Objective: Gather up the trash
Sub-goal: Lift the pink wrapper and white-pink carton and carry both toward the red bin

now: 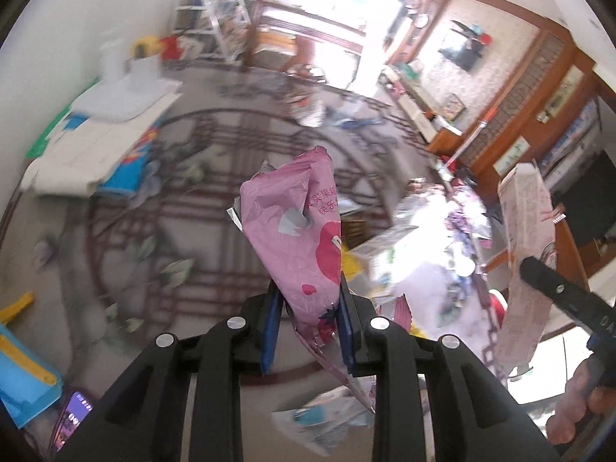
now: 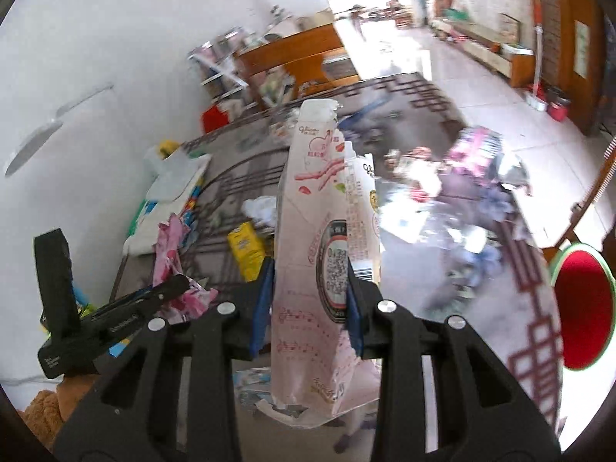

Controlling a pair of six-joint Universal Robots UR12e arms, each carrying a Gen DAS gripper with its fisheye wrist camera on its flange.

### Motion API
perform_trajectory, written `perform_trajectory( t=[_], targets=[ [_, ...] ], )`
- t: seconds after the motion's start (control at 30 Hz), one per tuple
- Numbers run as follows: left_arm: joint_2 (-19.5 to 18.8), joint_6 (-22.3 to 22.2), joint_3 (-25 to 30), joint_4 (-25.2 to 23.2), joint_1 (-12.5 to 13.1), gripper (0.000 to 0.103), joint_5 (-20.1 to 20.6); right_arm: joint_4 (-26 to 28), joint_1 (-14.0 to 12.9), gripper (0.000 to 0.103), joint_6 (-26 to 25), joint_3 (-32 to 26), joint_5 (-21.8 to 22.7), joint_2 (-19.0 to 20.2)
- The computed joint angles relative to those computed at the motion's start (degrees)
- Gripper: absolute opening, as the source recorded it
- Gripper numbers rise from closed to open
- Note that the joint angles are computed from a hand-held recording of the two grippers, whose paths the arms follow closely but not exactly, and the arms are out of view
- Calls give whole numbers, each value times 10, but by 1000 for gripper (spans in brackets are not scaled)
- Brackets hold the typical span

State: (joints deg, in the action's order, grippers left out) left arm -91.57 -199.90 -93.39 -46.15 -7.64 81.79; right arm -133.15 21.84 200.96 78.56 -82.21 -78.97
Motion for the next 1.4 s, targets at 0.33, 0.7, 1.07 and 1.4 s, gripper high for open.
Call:
perform_trajectory(
  t=[0.33, 0.7, 1.07, 1.4],
  targets=[
    [-34, 44, 55, 1, -36, 24, -15, -20, -25, 33, 25, 45, -15, -33],
    [-51, 46, 78, 4, -62, 24, -5, -41, -39, 33, 32, 66, -14, -50],
    [-70, 31, 101, 9, -85, 24, 6, -47, -64, 33, 15, 77, -7, -66],
    [-101, 21, 141, 2, -121, 24, 25, -54, -98, 33, 4, 102, 14, -87]
  ],
)
